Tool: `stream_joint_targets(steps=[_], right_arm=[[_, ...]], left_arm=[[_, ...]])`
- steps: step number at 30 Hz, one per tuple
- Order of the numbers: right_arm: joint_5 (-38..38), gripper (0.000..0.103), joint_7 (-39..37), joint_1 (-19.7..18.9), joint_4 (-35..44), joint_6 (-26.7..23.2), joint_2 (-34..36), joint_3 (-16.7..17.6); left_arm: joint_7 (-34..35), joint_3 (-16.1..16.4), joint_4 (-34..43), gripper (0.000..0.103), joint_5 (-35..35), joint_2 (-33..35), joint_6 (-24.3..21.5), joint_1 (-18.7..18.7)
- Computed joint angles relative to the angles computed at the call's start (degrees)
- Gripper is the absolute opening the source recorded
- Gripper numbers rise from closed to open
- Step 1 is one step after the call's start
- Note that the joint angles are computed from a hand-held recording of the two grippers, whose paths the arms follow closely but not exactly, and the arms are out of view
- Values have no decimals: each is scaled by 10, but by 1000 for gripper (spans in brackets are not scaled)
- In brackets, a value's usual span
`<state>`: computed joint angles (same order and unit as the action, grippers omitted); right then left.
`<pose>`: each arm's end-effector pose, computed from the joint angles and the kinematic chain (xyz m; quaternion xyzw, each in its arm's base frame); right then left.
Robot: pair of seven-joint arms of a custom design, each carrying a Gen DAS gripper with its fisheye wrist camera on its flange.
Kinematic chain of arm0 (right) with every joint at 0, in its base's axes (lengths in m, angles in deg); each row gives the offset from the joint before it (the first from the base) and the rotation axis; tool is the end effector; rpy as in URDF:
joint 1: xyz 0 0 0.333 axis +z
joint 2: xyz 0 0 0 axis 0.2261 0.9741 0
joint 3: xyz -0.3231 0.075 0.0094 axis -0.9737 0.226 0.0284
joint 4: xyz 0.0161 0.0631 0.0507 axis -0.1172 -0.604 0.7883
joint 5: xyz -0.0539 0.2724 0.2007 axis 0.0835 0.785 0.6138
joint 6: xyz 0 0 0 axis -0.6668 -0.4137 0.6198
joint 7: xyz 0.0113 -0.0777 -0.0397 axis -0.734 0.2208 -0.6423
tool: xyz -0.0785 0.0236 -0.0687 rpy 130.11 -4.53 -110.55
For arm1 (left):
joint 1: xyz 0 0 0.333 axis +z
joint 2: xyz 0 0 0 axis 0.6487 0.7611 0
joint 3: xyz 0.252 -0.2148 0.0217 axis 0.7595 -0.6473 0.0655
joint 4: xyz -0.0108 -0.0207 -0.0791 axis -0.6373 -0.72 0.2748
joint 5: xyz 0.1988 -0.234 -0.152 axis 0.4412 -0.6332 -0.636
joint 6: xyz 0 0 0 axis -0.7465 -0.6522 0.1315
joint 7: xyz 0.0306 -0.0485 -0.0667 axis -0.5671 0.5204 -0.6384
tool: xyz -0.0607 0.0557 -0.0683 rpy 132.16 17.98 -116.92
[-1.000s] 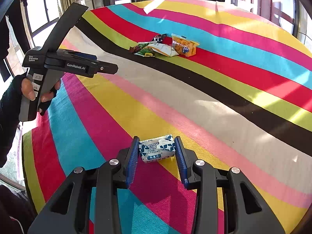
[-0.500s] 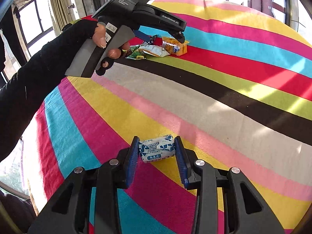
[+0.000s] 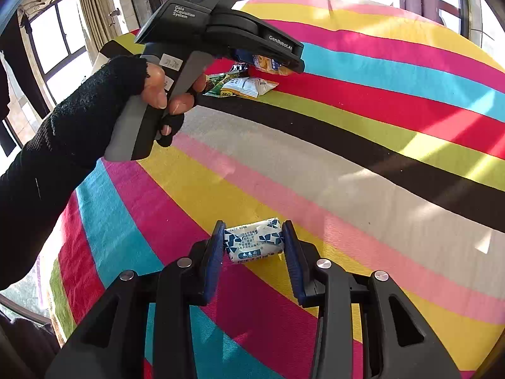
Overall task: Organize snacks
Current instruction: 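Carry both held snacks over the white box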
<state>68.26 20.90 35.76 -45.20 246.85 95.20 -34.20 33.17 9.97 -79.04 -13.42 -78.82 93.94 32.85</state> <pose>0.4392 0.3158 0.4356 -0.8359 0.4322 -0.0812 0.3284 0.5499 -0.1275 0.4714 -0.5954 0.7182 -0.2930 0.2094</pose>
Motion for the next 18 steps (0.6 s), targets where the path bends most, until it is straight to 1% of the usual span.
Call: stream_joint_targets(steps=[2,5,7,8,11,14,15,16,17,18], right_arm=[[-10,37,8,3,0,2,1,-3],[-13,37,15,2,-3,7,0,-1],[-11,37,17,0,-6,12,-1,1],[-12,37,19,0,-7,13,-2,1],[-26,37,32,1,-6,14,0,-2],[-92,37,101,18,-13,19,-4,-25],[-74,37,94,9,-16,17,-10,-12],[-37,37,71,-1,-18,19,-15,4],[-12,37,57,-1,-21,22,-21,13],[-11,37,59,7,-26,27,-25,10]], left_arm=[[30,-18,-41,55,-32,-39,2,9],[69,-27,-106,55,-77,-100,6,12],[128,-16,-144,55,-143,-134,7,-3],[135,-17,-155,55,-155,-141,9,-6],[178,-1,-213,55,-201,-195,5,-24],[198,8,-261,55,-220,-245,2,-31],[202,9,-275,55,-222,-261,2,-31],[205,12,-289,55,-223,-276,0,-31],[210,16,-302,55,-226,-292,-1,-33],[213,20,-314,55,-228,-306,-2,-34]])
